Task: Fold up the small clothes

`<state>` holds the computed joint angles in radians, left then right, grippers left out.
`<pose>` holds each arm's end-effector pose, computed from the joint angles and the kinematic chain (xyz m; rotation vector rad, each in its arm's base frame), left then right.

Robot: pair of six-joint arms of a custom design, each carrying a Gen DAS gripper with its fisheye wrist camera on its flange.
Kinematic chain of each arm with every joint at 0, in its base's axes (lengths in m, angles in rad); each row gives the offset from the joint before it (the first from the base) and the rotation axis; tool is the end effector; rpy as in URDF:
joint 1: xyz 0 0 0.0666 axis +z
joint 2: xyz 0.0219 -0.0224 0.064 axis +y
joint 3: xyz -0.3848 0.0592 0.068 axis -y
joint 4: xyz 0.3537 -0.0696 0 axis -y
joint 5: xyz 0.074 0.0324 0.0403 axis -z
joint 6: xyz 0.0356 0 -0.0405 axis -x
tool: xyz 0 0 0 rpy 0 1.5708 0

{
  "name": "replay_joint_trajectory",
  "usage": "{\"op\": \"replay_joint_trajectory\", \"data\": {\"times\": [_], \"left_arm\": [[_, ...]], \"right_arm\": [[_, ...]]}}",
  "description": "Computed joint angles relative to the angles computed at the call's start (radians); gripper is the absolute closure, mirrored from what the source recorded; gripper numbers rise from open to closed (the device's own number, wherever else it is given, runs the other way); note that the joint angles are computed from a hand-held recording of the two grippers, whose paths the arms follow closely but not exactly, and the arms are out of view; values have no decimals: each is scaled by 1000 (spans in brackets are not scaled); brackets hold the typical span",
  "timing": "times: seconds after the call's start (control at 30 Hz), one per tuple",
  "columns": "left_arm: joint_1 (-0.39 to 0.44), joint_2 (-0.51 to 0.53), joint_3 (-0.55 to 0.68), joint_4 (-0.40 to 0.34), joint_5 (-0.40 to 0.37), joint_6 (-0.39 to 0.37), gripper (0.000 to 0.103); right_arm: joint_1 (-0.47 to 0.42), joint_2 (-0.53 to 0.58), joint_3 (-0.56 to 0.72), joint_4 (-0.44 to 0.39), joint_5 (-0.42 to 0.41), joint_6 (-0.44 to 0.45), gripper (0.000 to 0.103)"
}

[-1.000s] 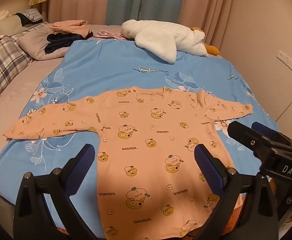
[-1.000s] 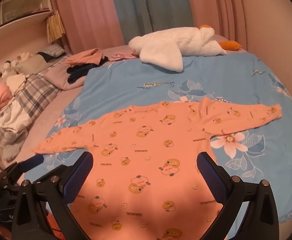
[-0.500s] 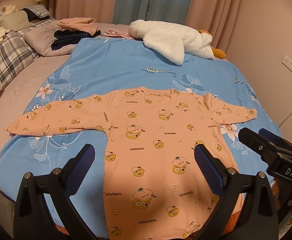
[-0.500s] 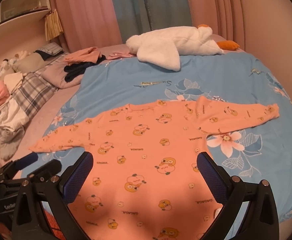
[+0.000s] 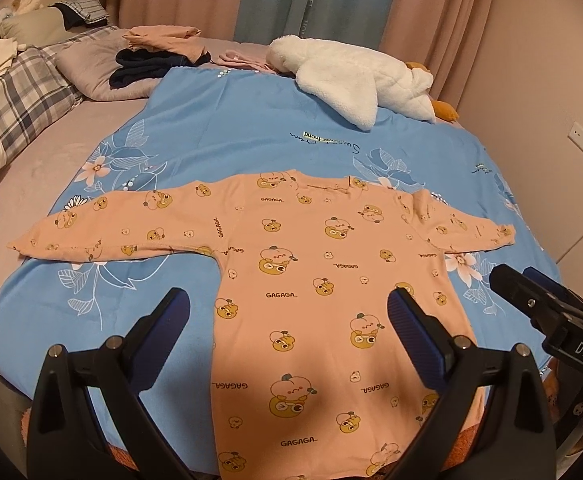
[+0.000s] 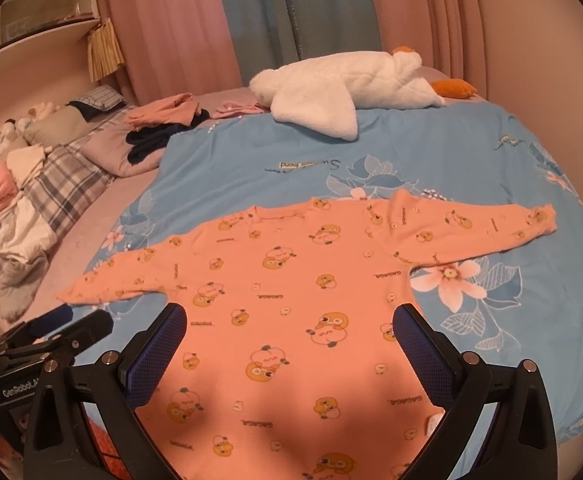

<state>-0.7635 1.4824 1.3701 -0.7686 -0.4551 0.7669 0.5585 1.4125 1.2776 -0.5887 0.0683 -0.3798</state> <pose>0.3533 -0.3170 0.3984 -0.1983 2.3357 -0.1913 0.3923 0.2418 0.4011 -0.1719 2.3199 0.4033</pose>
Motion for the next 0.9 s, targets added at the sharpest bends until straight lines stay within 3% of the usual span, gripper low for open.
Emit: {"op": "replay_joint_trajectory", "data": {"times": [0.43,0.9], "left_arm": [[5,-5,-14,28,12,0,4],[11,2,-15,11,35,9,5]], "right_arm": [[-2,7,8,-16,11,-2,0],[-7,12,14,-32,24,-13,0]]}}
